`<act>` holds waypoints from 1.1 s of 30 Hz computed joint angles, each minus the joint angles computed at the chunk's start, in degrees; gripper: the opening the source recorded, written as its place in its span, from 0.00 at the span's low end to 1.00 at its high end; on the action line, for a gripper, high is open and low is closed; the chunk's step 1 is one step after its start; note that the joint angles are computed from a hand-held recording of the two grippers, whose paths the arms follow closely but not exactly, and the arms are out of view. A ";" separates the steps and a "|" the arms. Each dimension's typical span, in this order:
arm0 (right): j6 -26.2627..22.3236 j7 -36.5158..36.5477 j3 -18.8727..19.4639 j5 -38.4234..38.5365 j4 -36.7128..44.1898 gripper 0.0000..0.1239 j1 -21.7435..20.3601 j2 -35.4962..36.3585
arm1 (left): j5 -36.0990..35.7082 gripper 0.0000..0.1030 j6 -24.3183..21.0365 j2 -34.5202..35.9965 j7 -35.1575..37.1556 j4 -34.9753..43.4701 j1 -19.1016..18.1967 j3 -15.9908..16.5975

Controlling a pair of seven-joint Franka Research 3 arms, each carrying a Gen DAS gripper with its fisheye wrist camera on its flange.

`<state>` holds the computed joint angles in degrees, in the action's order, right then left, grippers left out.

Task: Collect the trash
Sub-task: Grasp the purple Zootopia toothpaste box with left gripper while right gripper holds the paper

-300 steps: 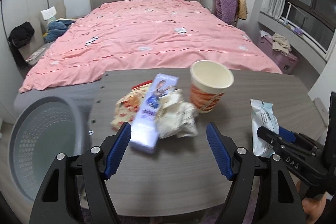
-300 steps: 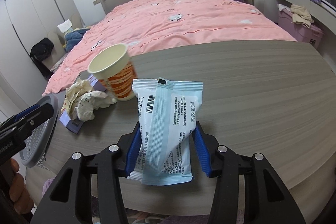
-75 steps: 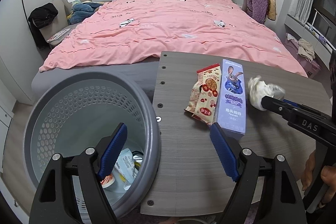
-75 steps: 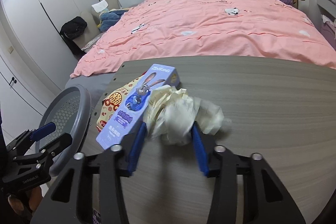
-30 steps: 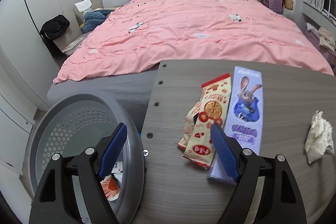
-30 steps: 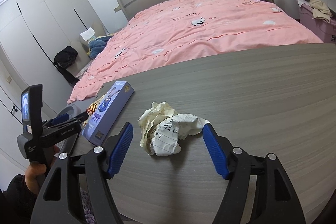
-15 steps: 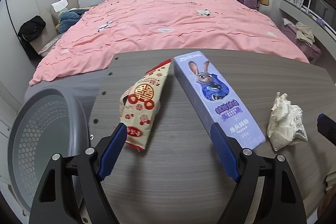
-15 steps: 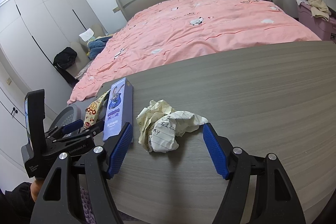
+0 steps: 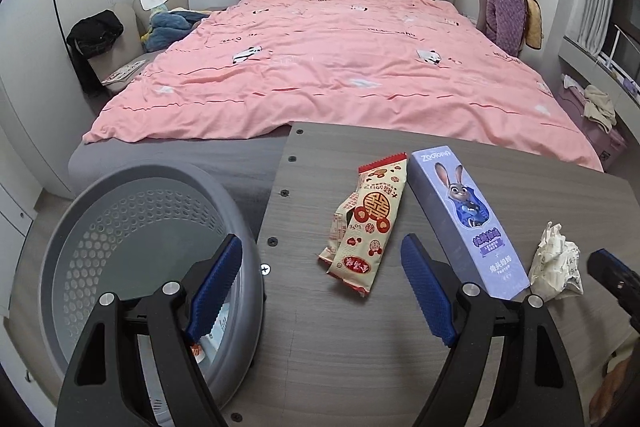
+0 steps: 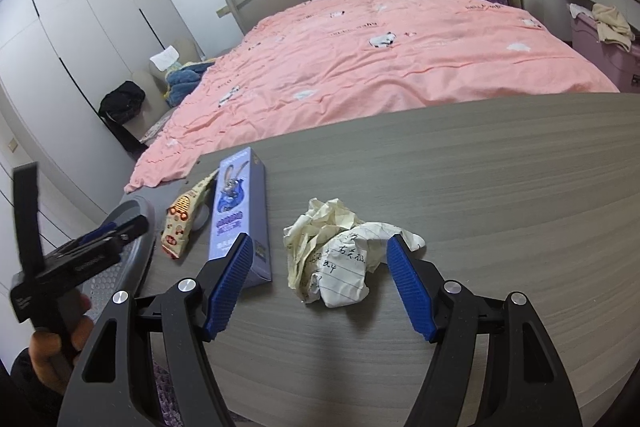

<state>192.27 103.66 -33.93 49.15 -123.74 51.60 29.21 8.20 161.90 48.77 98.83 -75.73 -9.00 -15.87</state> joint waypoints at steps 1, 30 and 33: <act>-1.86 0.14 -1.89 0.50 0.69 0.55 1.46 1.12 | -0.19 0.76 -0.12 -0.12 0.33 -0.16 0.36 -0.41; -2.18 14.88 -3.83 -14.13 -2.98 0.33 0.07 0.79 | -4.41 0.76 -12.54 2.77 6.00 6.46 -3.95 -2.61; 0.01 13.05 -2.87 -11.76 -4.80 0.33 -0.14 -0.74 | -5.06 0.76 -15.98 5.17 5.51 11.10 -5.69 -2.08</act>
